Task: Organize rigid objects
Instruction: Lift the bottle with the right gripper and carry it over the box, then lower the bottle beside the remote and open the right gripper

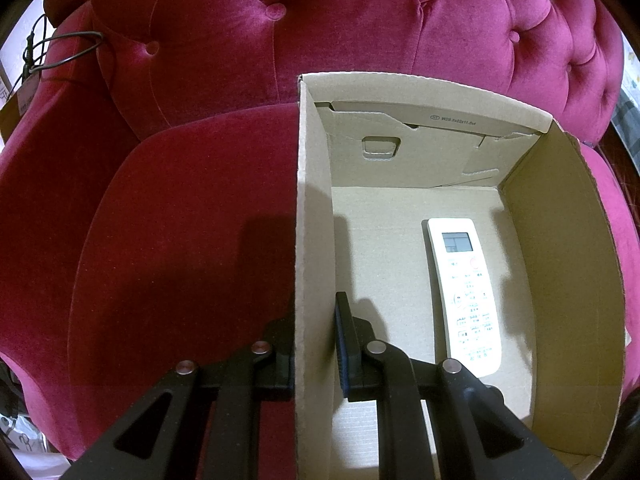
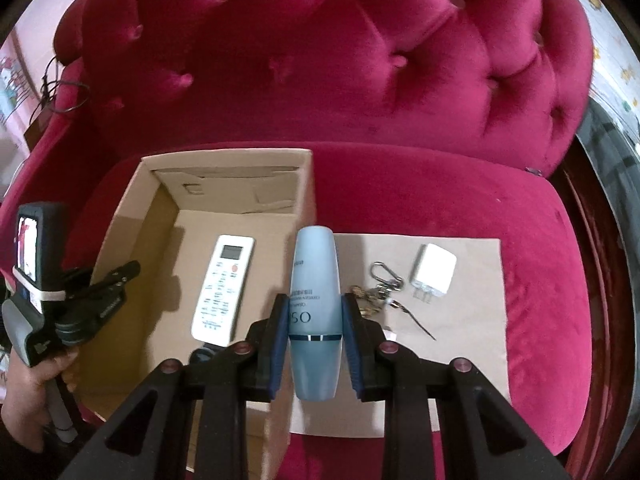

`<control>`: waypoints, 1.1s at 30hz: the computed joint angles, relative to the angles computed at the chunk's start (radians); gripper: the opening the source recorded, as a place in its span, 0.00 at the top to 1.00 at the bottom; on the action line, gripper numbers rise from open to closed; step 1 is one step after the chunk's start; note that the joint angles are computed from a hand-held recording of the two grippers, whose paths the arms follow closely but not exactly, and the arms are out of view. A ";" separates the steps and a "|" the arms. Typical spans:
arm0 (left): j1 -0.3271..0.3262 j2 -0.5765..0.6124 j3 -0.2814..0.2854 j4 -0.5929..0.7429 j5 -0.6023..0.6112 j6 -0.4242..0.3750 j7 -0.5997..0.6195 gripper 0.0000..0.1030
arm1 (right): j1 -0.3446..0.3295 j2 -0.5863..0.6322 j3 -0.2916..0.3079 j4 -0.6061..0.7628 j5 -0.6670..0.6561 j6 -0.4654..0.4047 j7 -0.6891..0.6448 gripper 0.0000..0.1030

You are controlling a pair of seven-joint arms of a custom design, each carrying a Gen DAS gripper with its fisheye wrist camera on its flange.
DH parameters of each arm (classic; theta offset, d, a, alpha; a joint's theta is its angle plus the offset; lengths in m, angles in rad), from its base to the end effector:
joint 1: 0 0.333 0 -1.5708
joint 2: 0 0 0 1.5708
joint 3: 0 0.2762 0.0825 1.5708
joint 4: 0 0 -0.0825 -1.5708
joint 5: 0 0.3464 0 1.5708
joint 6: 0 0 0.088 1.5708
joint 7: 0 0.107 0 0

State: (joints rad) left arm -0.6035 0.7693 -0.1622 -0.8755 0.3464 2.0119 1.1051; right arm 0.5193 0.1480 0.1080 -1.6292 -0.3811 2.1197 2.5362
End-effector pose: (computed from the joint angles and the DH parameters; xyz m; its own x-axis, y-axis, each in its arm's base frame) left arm 0.5666 -0.4503 0.4676 -0.3066 -0.9507 -0.0474 -0.8574 0.2975 -0.4199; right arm 0.4960 0.3339 0.5359 -0.1846 -0.9815 -0.0504 -0.8682 0.1869 -0.4597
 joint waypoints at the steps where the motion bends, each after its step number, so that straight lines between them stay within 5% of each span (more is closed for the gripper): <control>1: 0.000 0.002 0.000 0.004 -0.001 -0.001 0.000 0.85 | 0.002 0.021 0.003 0.027 0.003 -0.003 -0.011 0.74; 33: 0.012 -0.016 -0.007 -0.029 -0.007 0.016 0.000 0.85 | 0.128 0.482 -0.090 0.528 0.185 -0.156 -0.191 0.74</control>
